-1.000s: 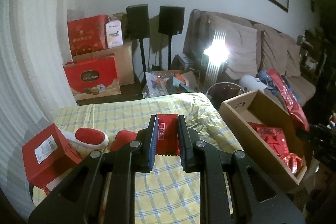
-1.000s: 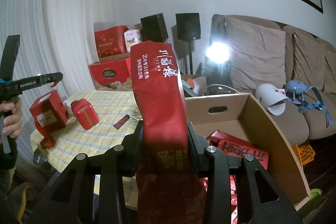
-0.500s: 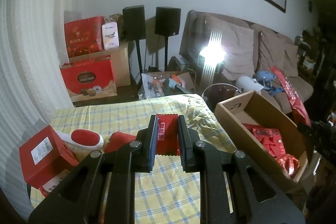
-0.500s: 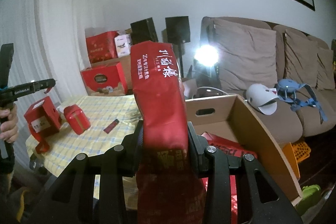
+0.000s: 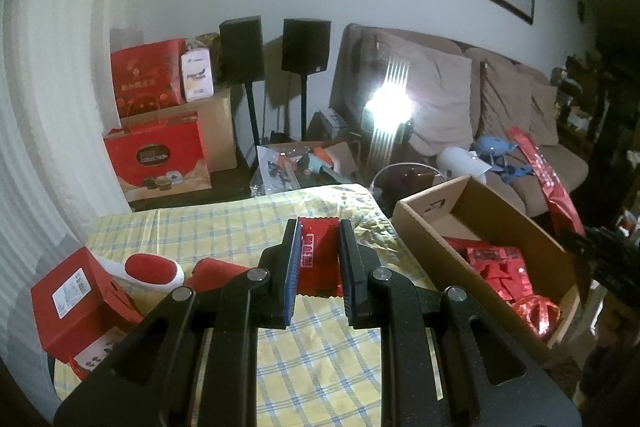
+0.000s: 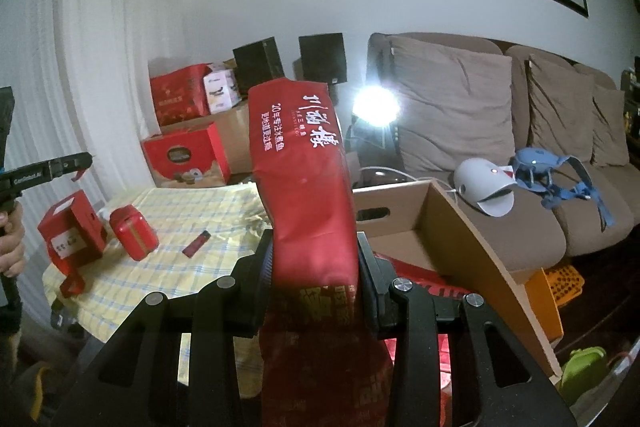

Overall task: Organize objects
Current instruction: 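Carry the red packet and long red bag toward the cardboard box with both tools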

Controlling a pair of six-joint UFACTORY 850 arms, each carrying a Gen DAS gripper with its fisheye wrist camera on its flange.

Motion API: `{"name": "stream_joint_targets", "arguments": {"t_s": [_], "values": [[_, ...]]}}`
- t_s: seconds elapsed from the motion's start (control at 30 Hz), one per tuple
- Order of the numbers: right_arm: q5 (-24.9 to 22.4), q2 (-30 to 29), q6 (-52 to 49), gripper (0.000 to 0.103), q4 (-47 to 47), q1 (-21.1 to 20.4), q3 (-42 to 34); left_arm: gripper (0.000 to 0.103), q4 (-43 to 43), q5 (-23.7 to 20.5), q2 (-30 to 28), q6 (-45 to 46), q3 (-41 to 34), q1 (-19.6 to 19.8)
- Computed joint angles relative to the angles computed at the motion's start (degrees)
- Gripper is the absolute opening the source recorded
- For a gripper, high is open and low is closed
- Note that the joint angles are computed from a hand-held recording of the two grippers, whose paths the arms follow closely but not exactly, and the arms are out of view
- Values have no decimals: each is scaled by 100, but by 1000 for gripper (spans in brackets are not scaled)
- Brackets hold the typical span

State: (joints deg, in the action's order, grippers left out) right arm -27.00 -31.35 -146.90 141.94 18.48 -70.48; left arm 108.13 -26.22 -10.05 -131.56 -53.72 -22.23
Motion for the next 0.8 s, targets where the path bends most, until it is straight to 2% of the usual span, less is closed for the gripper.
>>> {"name": "stream_joint_targets", "arguments": {"t_s": [0.8], "values": [[240,43,311,38,-215,-196,-27,17,312,259,-175,-125,-281,-256]]}}
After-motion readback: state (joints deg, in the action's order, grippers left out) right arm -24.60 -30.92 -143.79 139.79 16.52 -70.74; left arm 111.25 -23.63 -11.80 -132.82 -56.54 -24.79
